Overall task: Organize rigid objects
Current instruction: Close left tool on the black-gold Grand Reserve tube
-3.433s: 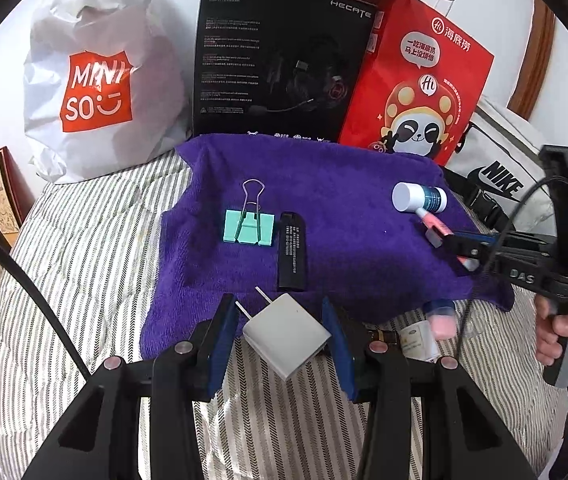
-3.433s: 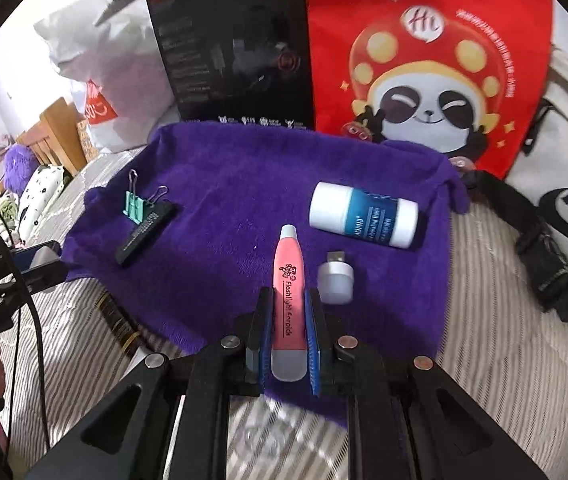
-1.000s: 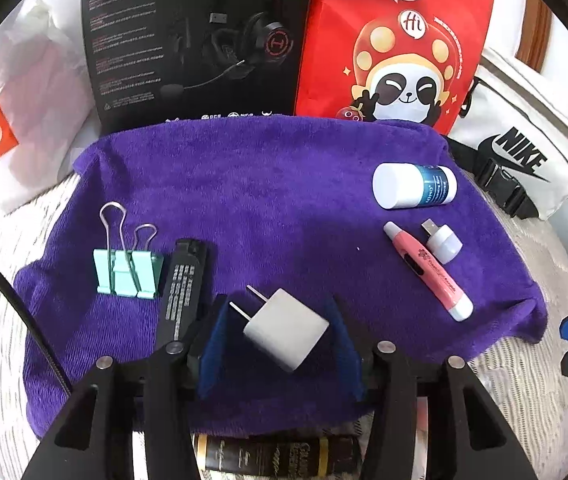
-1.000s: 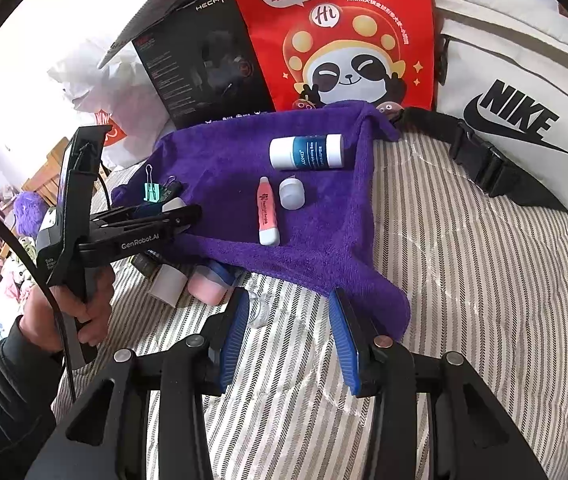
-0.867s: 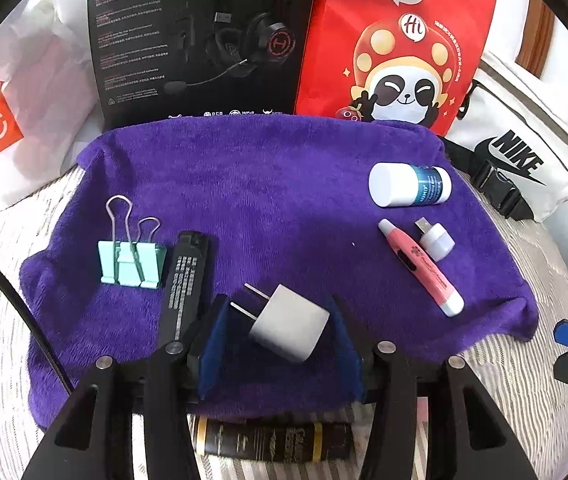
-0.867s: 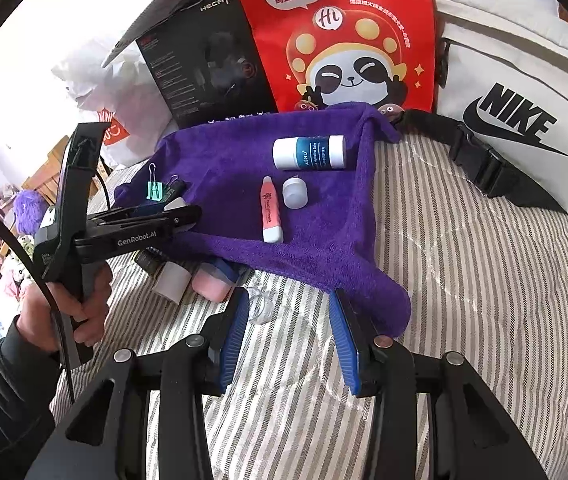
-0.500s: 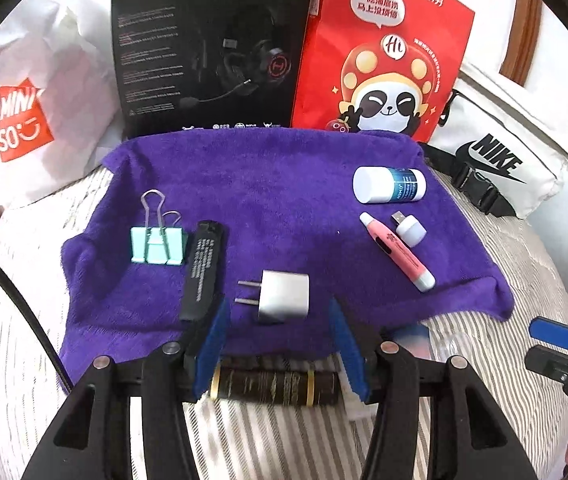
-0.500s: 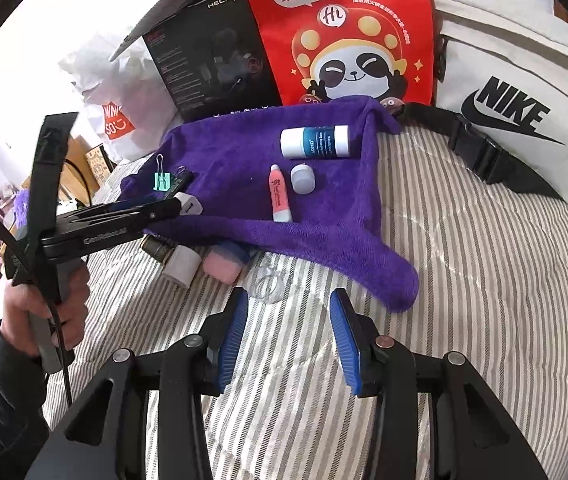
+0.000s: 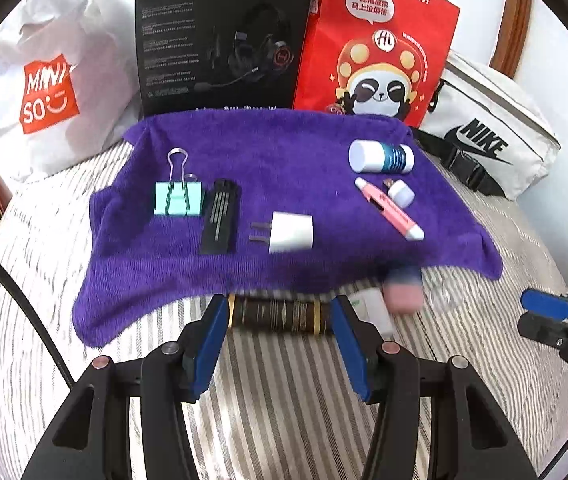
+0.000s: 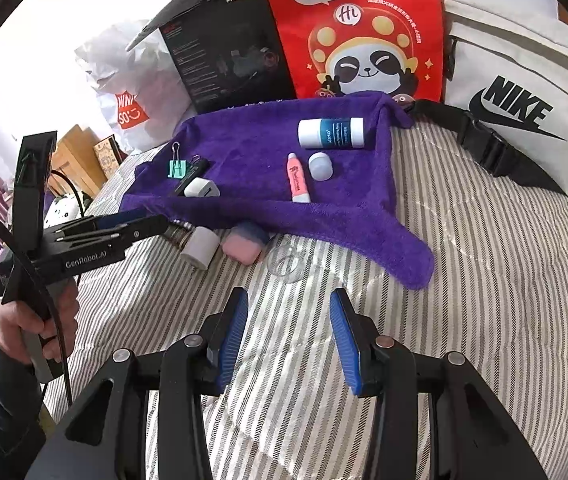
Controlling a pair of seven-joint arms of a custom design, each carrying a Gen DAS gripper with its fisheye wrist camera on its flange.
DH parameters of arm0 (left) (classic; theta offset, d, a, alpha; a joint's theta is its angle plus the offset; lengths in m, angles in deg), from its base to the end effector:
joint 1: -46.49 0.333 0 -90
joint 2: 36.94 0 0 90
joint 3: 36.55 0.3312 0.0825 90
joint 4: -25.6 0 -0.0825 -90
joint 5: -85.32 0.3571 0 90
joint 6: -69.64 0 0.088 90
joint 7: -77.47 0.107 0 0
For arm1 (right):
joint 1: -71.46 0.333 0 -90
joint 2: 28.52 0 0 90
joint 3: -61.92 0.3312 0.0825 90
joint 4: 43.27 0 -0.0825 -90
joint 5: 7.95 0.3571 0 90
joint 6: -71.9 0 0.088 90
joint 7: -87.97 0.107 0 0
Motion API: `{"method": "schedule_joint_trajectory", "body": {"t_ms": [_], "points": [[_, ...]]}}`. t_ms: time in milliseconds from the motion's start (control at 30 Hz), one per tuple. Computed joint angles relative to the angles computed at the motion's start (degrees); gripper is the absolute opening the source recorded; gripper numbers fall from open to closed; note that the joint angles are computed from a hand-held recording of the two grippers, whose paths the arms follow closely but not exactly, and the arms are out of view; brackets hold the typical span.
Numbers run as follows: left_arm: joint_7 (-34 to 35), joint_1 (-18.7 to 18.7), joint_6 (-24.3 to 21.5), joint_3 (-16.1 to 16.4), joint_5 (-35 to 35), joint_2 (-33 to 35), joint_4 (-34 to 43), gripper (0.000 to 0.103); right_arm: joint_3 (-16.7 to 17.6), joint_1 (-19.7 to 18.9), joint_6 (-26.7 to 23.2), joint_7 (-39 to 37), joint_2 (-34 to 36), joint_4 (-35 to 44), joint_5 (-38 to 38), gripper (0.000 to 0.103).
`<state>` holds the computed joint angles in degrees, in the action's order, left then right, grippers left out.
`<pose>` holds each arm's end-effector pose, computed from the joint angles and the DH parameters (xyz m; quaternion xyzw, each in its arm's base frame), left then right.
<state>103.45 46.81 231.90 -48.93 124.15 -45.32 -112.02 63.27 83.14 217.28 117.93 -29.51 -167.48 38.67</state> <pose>0.4695 -0.1360 0.4575 -0.7621 0.5570 -0.2357 0.2313 0.5285 0.1137 0.4700 -0.8508 0.4060 -0.0606 0.3280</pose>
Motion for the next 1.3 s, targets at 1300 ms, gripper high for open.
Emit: {"method": "schedule_joint_trajectory", "body": {"t_ms": [1300], "points": [[3.36, -2.49, -0.73, 2.5, 0.85, 5.31, 2.24, 0.083, 0.37, -1.2, -3.33, 2.38, 2.19, 0.43, -3.47, 0.046]]}}
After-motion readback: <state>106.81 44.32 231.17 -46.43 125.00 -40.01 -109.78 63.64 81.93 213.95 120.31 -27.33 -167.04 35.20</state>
